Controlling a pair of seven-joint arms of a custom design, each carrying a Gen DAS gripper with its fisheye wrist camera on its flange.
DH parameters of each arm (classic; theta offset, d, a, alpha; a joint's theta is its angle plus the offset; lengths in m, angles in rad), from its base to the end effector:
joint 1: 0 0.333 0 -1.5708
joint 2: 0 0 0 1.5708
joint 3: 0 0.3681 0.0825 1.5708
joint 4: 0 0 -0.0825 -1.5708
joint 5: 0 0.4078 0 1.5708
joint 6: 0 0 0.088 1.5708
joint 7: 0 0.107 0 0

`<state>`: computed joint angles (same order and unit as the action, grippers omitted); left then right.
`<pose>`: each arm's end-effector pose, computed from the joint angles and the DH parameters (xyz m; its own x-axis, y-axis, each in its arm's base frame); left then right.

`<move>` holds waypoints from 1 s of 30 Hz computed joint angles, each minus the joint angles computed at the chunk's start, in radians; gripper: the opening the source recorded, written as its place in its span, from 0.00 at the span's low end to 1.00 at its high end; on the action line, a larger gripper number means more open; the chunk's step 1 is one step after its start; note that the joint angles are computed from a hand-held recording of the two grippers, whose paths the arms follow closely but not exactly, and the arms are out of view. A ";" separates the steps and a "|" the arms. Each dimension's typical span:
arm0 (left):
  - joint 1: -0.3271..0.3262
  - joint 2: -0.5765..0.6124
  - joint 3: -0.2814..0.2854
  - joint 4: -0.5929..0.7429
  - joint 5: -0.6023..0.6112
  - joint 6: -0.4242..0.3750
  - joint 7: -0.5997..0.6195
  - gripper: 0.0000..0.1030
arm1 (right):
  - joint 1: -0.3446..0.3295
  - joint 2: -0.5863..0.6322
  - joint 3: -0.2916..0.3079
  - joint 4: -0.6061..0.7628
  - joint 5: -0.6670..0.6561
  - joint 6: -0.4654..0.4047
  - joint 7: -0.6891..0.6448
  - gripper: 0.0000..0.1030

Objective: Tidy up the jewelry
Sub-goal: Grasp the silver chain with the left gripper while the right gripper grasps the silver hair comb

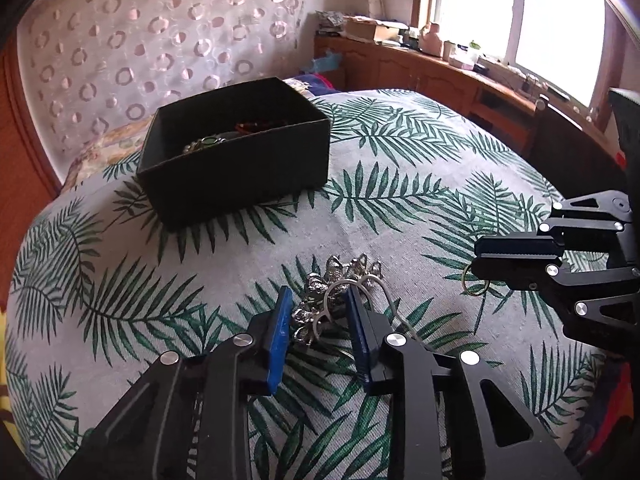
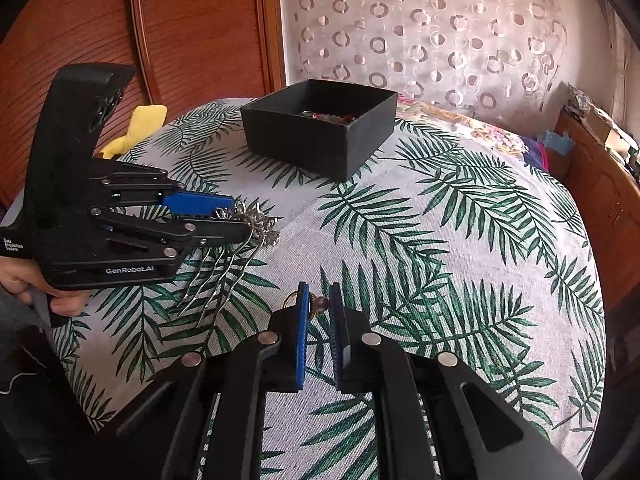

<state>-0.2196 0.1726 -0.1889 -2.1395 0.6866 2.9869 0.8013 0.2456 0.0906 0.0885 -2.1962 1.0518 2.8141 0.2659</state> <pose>0.5583 -0.2851 0.4299 -0.2712 -0.9624 0.0163 -0.7305 0.1948 -0.6545 0.5725 0.1528 0.4198 0.6632 -0.7473 -0.0412 -0.5719 -0.4705 -0.6720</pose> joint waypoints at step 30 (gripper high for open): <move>0.005 -0.092 0.055 -0.007 0.569 0.105 -0.583 0.07 | 0.003 -0.005 0.002 0.031 0.022 -0.010 -0.007 0.11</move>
